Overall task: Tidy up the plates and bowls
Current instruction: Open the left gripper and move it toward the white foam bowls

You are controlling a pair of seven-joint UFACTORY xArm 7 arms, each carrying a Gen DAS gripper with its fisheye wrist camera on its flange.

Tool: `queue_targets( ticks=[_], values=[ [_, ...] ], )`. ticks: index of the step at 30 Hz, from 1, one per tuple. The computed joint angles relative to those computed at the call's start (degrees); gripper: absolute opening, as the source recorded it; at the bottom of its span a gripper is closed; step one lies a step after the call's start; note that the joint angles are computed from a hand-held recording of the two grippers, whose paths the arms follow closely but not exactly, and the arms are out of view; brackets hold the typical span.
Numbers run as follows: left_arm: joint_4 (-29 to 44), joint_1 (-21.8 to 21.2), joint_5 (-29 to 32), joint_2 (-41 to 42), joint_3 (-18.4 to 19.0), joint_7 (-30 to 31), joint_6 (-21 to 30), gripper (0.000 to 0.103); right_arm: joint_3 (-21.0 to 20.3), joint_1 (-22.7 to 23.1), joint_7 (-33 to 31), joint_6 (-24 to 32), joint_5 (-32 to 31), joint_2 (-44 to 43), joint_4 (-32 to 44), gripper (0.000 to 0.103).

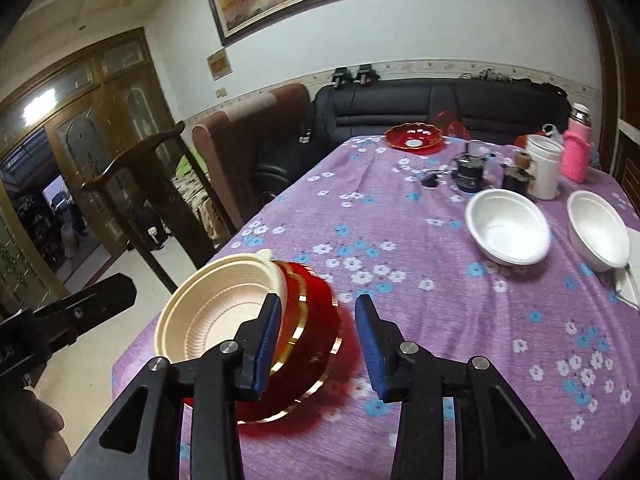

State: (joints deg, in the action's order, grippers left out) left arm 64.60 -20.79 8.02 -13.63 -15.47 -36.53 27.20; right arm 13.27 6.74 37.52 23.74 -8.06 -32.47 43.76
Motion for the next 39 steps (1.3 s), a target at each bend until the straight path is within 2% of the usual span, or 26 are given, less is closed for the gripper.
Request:
queue_targets(
  ticks=[7,15,30,36,39],
  values=[
    [3.0,-1.9,4.1,1.9,-3.0,-0.6,1.2,0.076,-3.9,-0.1,-1.7,0.8,2.6,-6.3,-5.3,0.043],
    [7.0,-5.3,8.0,6.2,-4.2,-2.1,3.5,0.076,-6.9,-1.1,-4.3,1.4,5.8,-12.1,-11.1,0.043],
    [15.4,-13.2,13.8,15.1,-2.8,-3.0,7.7,0.076,-11.9,-5.5,-10.1,3.7,9.5,-16.2,-15.6,0.043],
    [18.9,-15.6,13.1,18.9,-1.5,-1.4,8.7,0.076,-13.5,-7.3,-11.9,3.5,10.4,-14.9,-15.8,0.043],
    [21.7,-16.4,10.3,21.8,-1.0,1.2,9.6,0.076,-14.7,-8.0,-13.2,2.5,10.9,-13.7,-15.7,0.043]
  ],
)
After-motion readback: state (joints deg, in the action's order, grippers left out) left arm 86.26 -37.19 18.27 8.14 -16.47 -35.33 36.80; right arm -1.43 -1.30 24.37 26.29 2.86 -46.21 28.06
